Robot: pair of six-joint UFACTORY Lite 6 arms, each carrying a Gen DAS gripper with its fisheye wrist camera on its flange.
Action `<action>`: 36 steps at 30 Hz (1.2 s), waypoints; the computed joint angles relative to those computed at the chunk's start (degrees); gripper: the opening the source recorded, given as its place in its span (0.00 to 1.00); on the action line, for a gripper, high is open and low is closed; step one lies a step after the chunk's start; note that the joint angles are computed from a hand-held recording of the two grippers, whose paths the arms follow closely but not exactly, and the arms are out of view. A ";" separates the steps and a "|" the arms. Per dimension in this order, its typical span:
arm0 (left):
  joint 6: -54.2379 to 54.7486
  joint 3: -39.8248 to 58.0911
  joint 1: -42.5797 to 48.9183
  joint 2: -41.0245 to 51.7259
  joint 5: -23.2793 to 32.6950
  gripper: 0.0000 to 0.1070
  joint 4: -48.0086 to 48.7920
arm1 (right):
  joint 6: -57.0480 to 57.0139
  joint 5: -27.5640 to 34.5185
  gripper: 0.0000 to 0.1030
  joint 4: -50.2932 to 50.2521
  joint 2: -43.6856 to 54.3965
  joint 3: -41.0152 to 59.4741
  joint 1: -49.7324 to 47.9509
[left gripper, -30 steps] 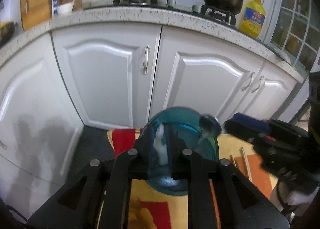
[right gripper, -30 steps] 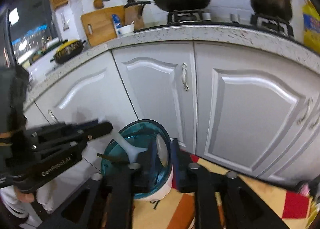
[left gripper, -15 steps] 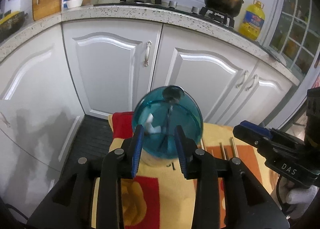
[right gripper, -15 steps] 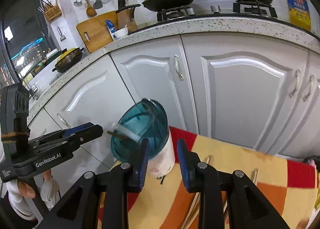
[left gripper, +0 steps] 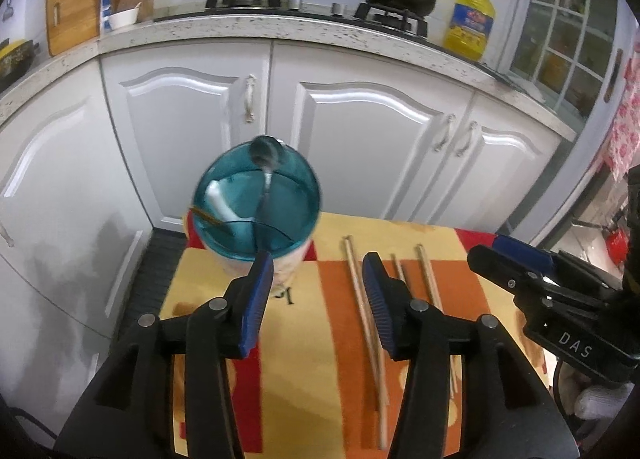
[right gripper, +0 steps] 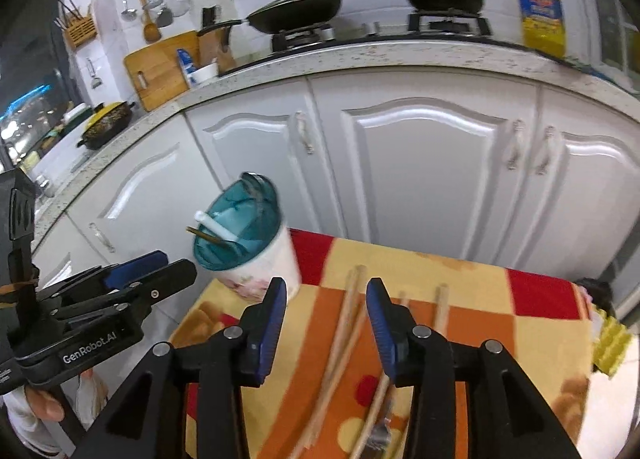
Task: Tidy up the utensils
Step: 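Drop the steel spoon into the holder by opening the right gripper, then move both open grippers back above the remaining chopsticks and silver fork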
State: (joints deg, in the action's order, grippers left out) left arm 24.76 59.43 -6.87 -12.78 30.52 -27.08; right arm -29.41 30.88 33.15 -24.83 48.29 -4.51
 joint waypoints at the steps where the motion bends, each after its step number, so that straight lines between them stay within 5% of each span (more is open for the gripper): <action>1: -1.02 -0.55 -0.79 -0.62 -0.31 0.44 0.73 | 0.49 0.44 0.41 -1.09 -1.67 -1.01 -1.03; 23: -18.41 -3.96 -13.86 -2.45 -4.03 0.51 14.86 | -7.58 8.89 0.44 2.39 -9.37 -8.21 -18.01; 32: -14.94 -4.76 -12.41 -0.45 -4.94 0.51 11.70 | -9.78 8.07 0.44 3.65 -7.14 -9.23 -19.23; 36: -6.03 -6.10 -8.43 0.73 -4.21 0.51 2.93 | -10.82 7.50 0.45 3.71 -5.11 -9.97 -20.43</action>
State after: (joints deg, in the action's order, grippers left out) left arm 18.73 53.33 -15.30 -12.05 26.30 -24.14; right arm -40.23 38.38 36.86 -29.95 38.33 -24.94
